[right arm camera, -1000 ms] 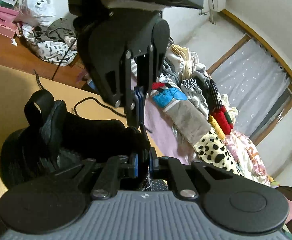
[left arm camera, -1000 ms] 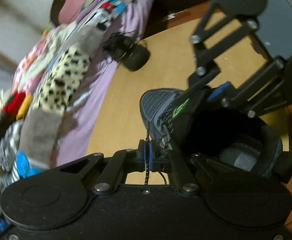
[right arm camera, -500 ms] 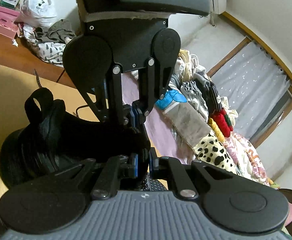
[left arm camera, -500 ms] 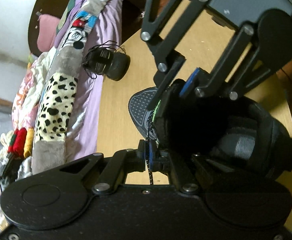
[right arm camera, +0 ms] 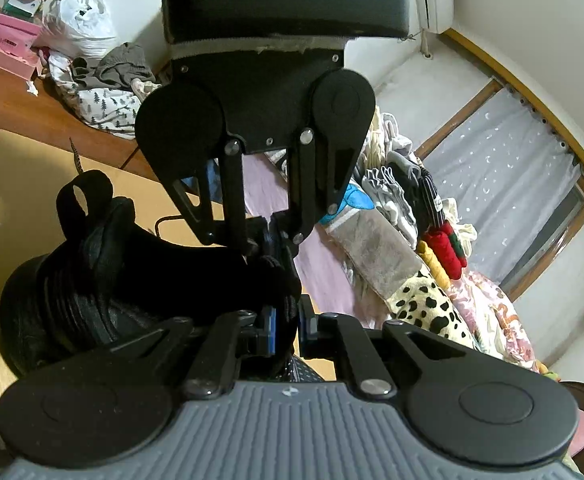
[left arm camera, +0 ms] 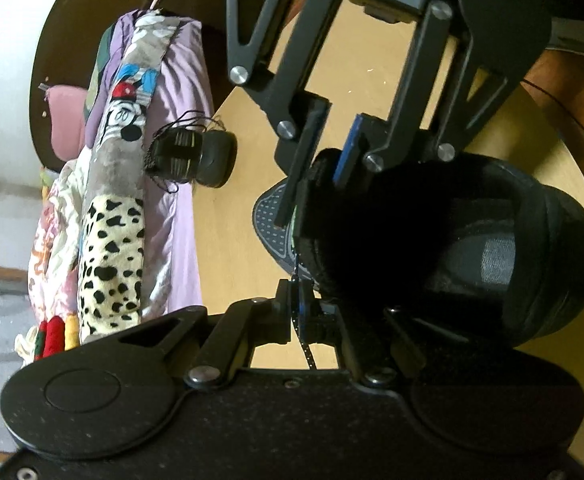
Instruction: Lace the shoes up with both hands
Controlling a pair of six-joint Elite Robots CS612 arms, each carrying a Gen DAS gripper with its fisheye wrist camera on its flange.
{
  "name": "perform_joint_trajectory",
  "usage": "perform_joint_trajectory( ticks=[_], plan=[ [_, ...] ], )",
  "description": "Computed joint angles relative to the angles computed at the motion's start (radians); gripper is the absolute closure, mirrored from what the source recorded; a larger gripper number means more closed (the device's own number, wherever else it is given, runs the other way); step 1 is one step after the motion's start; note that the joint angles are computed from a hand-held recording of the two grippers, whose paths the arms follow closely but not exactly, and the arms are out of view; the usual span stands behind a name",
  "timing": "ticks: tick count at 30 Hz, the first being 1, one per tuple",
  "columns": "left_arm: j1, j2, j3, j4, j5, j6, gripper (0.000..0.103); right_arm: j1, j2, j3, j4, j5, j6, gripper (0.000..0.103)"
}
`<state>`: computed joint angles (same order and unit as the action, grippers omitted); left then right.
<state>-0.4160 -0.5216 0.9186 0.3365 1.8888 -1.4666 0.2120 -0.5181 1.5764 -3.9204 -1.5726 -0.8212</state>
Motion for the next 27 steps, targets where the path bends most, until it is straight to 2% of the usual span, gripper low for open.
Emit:
perform_joint_trajectory(
  ticks=[12, 17, 22, 27],
  plan=[
    [0.004, 0.026, -0.055, 0.077, 0.030, 0.069, 0.102, -0.004, 0.002, 0.001, -0.006, 0.013, -0.008, 0.092],
    [0.003, 0.028, -0.059, 0.089, 0.033, 0.111, 0.102, -0.005, 0.003, 0.001, -0.007, 0.016, -0.010, 0.092],
    [0.007, 0.039, -0.078, 0.108, 0.054, 0.105, 0.102, 0.000, 0.009, -0.007, -0.003, 0.010, -0.011, 0.092],
    [0.004, 0.037, -0.077, 0.114, 0.045, 0.140, 0.102, 0.002, 0.010, -0.010, 0.001, 0.008, -0.012, 0.092]
  ],
)
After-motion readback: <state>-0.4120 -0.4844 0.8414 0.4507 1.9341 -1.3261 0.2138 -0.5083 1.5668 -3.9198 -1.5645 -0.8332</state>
